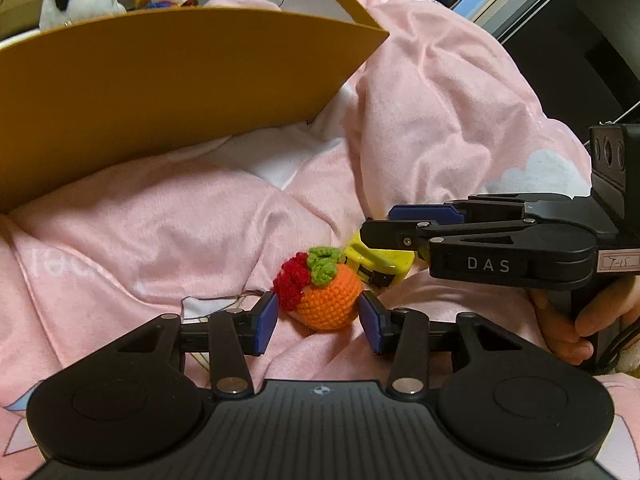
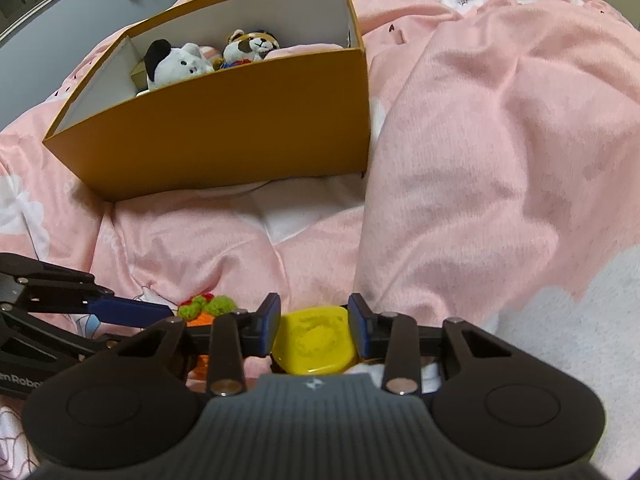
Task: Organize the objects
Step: 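Grasp the crocheted orange with left gripper while right gripper grasps the yellow round item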
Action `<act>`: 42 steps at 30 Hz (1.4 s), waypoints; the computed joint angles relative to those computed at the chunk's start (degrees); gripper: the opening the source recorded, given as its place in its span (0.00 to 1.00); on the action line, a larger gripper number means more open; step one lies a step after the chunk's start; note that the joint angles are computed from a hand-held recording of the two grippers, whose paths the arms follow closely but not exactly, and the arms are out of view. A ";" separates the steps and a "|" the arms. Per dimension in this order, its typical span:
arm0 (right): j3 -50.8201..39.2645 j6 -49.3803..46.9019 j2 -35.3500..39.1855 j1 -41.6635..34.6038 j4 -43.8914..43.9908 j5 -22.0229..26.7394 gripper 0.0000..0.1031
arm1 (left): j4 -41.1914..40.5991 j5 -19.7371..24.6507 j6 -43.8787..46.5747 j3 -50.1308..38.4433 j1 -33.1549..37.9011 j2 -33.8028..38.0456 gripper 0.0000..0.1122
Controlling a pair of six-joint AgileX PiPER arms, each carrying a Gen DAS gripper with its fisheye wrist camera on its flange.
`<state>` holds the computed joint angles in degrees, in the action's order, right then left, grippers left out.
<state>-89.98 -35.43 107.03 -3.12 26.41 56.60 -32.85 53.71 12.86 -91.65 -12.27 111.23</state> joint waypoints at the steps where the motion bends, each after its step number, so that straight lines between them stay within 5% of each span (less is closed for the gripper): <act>1: -0.14 -0.02 0.15 -0.03 0.03 0.22 0.38 | 0.05 -0.16 -0.11 -0.13 -0.14 0.23 0.47; 18: -2.43 3.60 1.77 -0.97 -2.49 3.14 0.34 | -2.69 -2.31 -3.16 -4.50 -1.44 7.25 0.55; 25: -2.27 -0.89 1.45 -1.85 1.87 4.81 0.48 | 4.04 -8.17 -5.25 1.45 -3.04 0.32 0.53; 32: -3.05 0.49 2.44 2.46 -5.55 3.30 0.57 | 10.56 -10.73 -11.19 4.67 -2.52 -4.29 0.53; 42: -6.93 1.58 6.20 1.80 -5.13 7.42 0.56 | 10.08 -11.48 -9.35 5.57 -2.76 -5.60 0.53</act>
